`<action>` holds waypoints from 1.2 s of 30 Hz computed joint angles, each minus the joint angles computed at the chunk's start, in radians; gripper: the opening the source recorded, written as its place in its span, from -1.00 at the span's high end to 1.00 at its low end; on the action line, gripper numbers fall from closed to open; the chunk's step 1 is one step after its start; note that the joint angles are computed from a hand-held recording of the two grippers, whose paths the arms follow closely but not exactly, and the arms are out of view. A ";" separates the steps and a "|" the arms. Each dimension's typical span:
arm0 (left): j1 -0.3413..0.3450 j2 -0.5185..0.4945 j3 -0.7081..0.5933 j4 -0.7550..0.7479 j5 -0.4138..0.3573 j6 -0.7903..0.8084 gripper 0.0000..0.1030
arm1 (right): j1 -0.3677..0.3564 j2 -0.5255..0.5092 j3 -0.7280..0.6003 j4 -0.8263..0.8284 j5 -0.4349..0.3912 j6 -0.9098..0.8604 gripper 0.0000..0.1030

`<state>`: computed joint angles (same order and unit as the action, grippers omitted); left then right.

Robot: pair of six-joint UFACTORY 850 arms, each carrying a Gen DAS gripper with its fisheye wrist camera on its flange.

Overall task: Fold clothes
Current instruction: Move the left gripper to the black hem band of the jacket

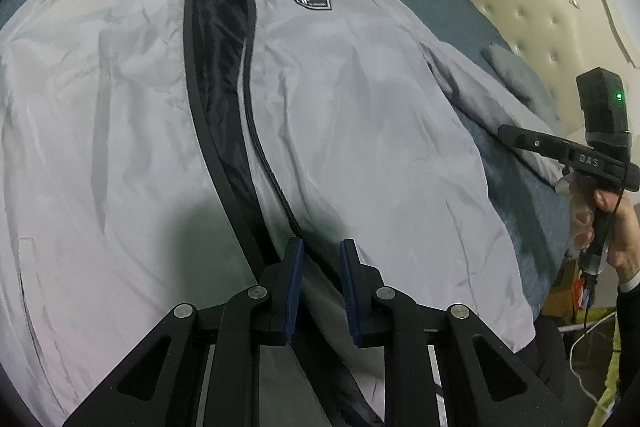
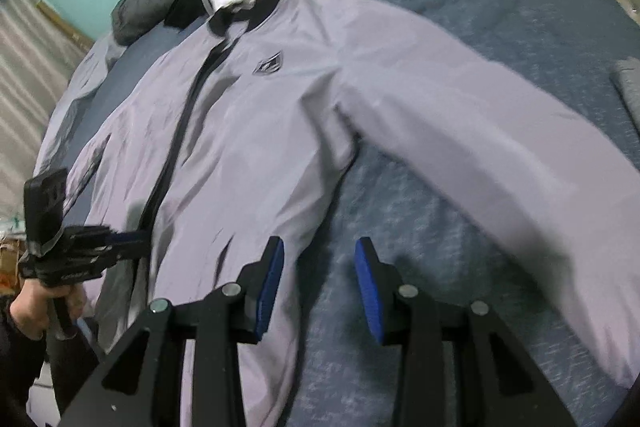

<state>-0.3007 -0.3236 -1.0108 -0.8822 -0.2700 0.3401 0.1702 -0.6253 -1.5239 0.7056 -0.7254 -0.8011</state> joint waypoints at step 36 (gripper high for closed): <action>-0.203 0.048 -0.019 0.505 -0.164 -0.494 0.22 | -0.039 0.270 0.306 0.136 0.022 -0.129 0.19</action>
